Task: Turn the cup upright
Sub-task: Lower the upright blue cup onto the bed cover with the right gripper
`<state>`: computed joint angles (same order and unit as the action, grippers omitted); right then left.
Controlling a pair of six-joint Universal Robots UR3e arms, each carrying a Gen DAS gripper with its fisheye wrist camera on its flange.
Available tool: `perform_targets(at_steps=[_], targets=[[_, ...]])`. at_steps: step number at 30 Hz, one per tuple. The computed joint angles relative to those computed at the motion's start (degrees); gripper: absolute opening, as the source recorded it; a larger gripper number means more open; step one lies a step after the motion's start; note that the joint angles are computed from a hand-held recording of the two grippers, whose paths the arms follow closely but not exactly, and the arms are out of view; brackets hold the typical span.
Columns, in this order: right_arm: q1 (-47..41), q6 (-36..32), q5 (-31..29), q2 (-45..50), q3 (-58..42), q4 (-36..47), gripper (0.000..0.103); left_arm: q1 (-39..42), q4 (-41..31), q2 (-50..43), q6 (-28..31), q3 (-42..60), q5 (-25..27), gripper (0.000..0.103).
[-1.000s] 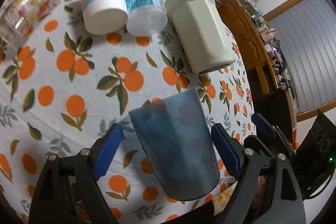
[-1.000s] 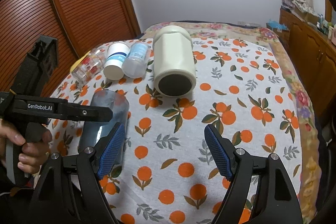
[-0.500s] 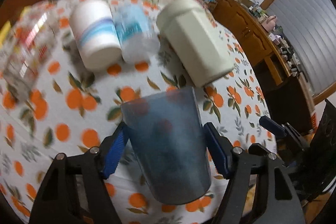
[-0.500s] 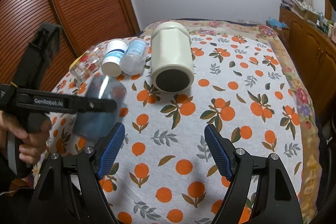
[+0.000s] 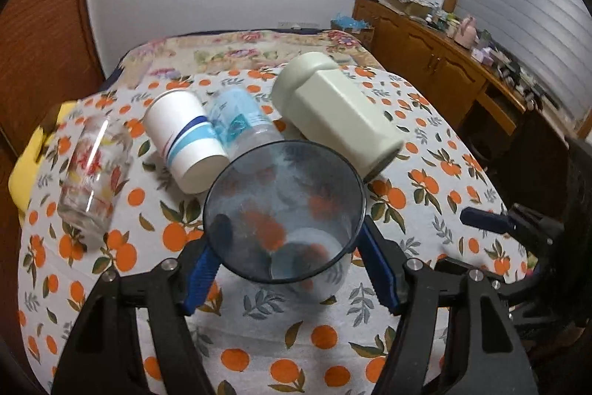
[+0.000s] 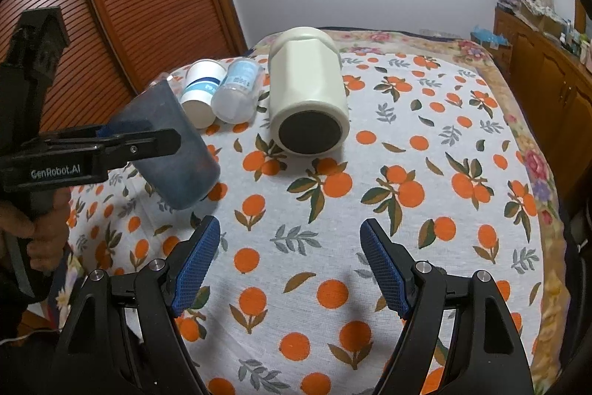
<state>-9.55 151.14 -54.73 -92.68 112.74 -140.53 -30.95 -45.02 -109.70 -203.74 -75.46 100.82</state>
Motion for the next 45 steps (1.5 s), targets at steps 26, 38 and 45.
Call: perform_targets(at_steps=[26, 38, 45], targets=[[-0.9, 1.2, 0.2, -0.7, 0.5, -0.5, 0.08, -4.3, 3.7, 2.3, -1.3, -3.3, 2.9, 0.076], [0.0, 4.8, 1.0, -2.1, -0.2, -1.8, 0.08, -5.6, 8.5, 10.0, -2.7, -10.6, 6.5, 0.077], [0.0, 10.5, 1.4, -6.4, 3.0, -9.8, 0.081, -8.9, 12.0, 11.9, -1.2, -12.3, 16.0, 0.079]])
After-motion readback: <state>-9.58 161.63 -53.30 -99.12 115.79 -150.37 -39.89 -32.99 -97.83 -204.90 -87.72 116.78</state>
